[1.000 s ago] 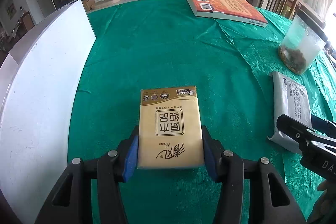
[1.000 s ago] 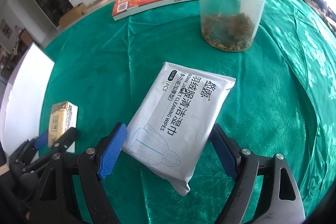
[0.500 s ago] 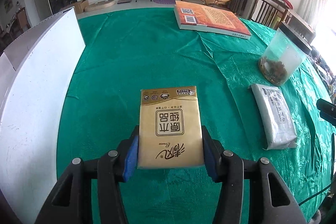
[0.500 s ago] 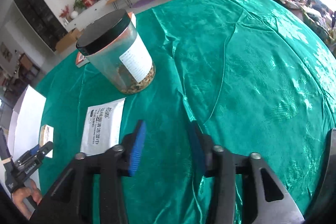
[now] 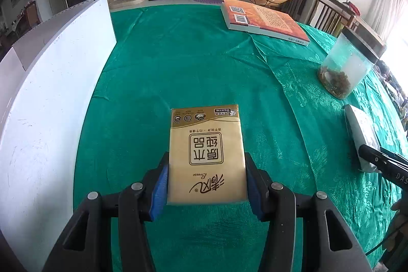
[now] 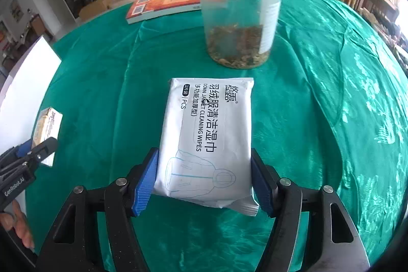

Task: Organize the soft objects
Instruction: 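Grasp the white cleaning-wipes pack with the right tool while the left tool holds the tissue pack, then carry the tissue pack and wipes pack into the white box and open both tools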

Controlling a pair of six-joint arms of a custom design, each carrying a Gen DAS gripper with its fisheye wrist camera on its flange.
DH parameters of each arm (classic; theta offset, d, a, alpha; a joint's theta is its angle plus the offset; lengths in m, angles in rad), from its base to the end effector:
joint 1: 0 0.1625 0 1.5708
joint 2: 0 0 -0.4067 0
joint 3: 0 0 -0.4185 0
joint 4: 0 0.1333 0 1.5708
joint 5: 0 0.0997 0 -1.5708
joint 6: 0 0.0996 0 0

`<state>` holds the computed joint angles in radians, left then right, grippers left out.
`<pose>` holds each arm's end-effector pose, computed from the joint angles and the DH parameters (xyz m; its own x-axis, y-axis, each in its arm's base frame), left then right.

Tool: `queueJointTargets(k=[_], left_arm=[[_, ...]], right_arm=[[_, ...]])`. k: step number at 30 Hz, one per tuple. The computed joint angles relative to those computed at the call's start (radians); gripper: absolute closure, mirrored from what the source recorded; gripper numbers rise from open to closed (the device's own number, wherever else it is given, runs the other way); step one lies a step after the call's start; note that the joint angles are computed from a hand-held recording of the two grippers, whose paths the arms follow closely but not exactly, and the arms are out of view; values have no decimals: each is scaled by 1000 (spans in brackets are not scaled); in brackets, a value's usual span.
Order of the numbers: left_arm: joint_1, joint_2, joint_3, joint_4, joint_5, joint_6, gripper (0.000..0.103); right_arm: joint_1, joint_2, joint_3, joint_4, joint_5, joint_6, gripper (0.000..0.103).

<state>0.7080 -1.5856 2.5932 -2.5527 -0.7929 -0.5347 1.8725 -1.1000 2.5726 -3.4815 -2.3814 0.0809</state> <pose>-0.1073 -0.3594 0.1418 -0.7738 0.1445 -0.6167 0.4243 0.8411 -0.3354 0.1608 -0.3112 0.0886 -0.7686 0.1584 0.6198 -0.2076 0.8547 -0.4759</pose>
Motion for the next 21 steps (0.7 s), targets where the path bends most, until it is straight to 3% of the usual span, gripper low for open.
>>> queueJointTargets(k=[4,5,9,12,14,17,21], left_arm=[[-2,28,-8,-49,-22,2,51],[-3,36,-16,-50,-27,4,51],[-20,46,-39,-40,-17,14,51],[-26,43,-56,-27,-13,23,51],[-33,36,-62,-19,-11,30,51],[-54,13,-68,2,5,38,51],[-98,-59,-66,52,30,32,51]], right_arm=[[-94,-173,96,-112,-6,-75,34],[-138,-219,99,-125,22,-111,34],[-288,-307,38,-85,127,-208,34],[-365,-319,-29,42,162,-213,33],[-357,-318,-68,97,130,-232,34],[-348,-382,-82,147,169,-202,34],[-214,-443,-112,175,142,-214,34]])
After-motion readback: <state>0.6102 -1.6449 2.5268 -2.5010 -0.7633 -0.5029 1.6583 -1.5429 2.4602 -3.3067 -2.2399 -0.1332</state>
